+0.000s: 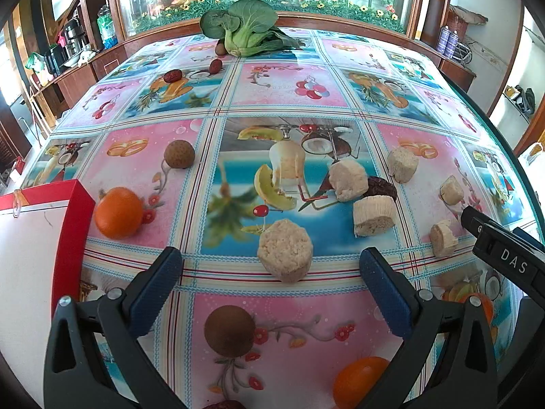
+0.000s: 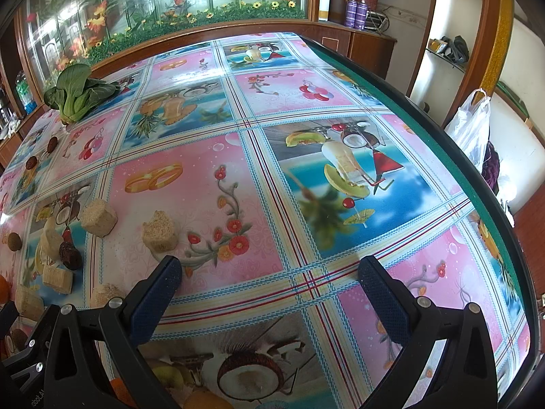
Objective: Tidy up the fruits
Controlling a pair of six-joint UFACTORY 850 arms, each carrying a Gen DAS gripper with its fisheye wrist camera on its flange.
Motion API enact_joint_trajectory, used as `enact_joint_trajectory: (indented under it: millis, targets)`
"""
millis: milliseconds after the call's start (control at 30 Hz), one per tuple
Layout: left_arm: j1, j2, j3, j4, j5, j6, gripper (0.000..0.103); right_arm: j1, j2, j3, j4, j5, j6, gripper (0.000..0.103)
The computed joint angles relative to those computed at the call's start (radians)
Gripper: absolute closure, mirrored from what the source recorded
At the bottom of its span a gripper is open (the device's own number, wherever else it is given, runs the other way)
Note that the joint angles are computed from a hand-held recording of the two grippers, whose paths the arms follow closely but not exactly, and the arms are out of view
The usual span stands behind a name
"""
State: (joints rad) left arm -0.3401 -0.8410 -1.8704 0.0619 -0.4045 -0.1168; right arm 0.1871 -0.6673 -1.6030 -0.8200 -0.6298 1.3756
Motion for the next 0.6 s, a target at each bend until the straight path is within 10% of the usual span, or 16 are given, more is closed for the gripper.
enact_joint_trajectory:
  millis: [600]
  targets:
    - [0.000,-0.001,-0.002,-0.002,-0.001,0.002,0.000,0.000,0.001,0.000,0.005,0.002,-0.007,0.000]
